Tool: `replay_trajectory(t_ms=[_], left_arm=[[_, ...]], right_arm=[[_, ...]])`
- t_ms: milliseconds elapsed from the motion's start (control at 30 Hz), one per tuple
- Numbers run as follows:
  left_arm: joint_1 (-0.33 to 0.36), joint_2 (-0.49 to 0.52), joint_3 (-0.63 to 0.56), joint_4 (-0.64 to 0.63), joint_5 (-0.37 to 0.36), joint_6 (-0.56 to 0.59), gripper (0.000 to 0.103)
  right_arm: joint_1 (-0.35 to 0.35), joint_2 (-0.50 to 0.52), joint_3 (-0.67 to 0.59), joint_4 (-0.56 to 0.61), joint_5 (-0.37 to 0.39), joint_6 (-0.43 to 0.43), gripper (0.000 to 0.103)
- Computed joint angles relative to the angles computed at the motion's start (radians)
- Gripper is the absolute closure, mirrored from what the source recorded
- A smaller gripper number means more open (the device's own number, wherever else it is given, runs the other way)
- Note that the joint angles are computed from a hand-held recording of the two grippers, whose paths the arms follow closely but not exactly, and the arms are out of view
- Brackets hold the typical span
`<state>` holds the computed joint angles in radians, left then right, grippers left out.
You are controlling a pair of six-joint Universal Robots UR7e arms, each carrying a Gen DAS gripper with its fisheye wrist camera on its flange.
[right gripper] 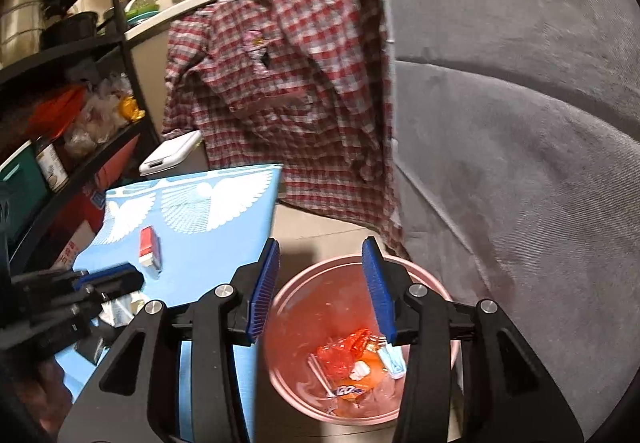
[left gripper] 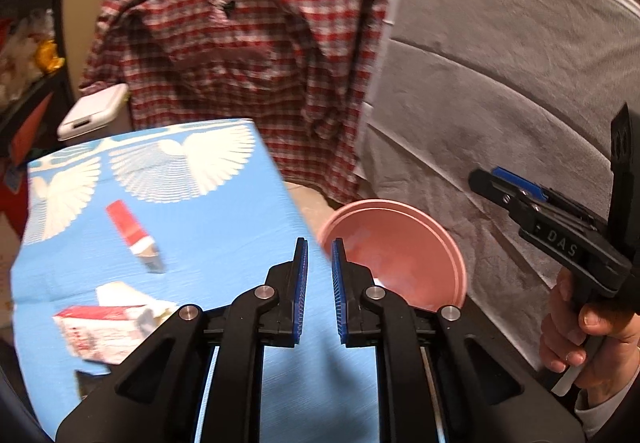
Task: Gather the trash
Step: 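Move both open tools back over the ironing board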
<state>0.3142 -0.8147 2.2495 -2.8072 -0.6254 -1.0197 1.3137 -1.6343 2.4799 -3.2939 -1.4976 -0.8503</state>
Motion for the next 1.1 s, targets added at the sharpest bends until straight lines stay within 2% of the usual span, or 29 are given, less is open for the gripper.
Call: replay_trajectory(t_ms=[167,233,333,433,567,633,800,1100], left_arm=[[-0.036,-0.131,0.087,0.145,0.036,-0.135,0.09],[-0.046,-0.181,0.112,0.207,0.048,-0.188,0.09],[-0.068,-0.281,0.155,0.349,0.068,-0.304,0.09],[-0.085,-0.401,0.194,0.527,0.083,-0.451,0.09],[-0.098,-0.539,0.231,0.749,0.078,-0.635,0.09],[-0.105,-0.584,0.244,0.825,0.065,-0.692,0.09],[-0.118,-0.654,0.277,0.921,0.023,-0.758,0.09],[-0.12,-0.744,0.329,0.977,-0.023,-0.792,0.09]], right_arm=[[0.03,-0.003,0.041,0.01,0.005,-0.013,0.059],[0.046,0.0,0.052,0.017,0.007,-0.006,0.063],[0.073,0.009,0.064,0.033,0.014,0.003,0.072],[0.103,0.034,0.081,0.014,0.011,-0.004,0.076],[0.153,0.093,0.094,-0.016,-0.007,-0.006,0.08],[0.173,0.125,0.094,-0.018,-0.014,-0.005,0.084],[0.219,0.235,0.078,-0.038,-0.041,0.011,0.087],[0.27,0.423,0.036,-0.087,-0.097,0.01,0.087]])
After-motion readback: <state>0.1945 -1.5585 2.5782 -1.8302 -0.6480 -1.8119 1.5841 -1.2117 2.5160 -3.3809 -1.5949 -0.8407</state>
